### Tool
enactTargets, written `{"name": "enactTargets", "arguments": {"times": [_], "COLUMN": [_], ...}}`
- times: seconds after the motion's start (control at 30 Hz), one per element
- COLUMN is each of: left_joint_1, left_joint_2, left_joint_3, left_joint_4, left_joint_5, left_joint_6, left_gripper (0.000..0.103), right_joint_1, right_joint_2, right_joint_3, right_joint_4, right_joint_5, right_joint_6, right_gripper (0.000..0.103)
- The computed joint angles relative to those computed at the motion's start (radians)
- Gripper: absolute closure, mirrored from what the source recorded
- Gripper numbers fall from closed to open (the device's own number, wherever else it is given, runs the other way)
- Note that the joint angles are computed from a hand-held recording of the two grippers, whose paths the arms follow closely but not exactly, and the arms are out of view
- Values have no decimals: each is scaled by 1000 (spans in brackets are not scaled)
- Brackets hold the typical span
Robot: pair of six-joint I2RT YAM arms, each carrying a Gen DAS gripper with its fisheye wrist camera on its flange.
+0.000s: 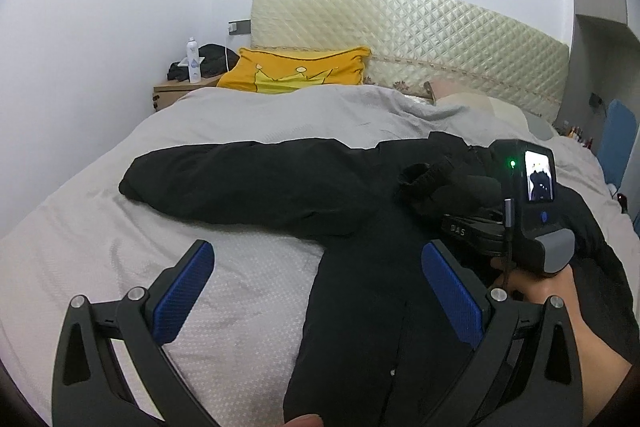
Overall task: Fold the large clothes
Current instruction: 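Open the right gripper and release the sleeve on the jacket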
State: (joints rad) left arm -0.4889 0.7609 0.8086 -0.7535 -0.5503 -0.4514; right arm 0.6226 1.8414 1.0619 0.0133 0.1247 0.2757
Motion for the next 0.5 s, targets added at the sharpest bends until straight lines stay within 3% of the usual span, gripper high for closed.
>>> {"name": "enactTargets", "arguments": {"times": [0.03,0.27,0.33,0.5], "left_joint_1": [-14,-120,-136,-152], "left_joint_2": [12,58,84,69], "left_joint_3": [12,104,147,230], "left_joint_4": [-9,-121,-185,-298], "left_joint_5": [-8,-85,-114,-129], "left_joint_6": [-9,-72,-86,-159], "left_gripper": [0,0,0,0], "right_joint_1": [3,21,24,11], "right_joint_2": [-10,-150,-216,-398], "right_joint_3": [-1,-59,-90,-138], "right_joint_4": [-7,-59,-70,-141], "right_joint_5": [-15,-73,-79,-82], "right_joint_6": [3,39,32,21], "right_gripper": [56,46,25,23]}}
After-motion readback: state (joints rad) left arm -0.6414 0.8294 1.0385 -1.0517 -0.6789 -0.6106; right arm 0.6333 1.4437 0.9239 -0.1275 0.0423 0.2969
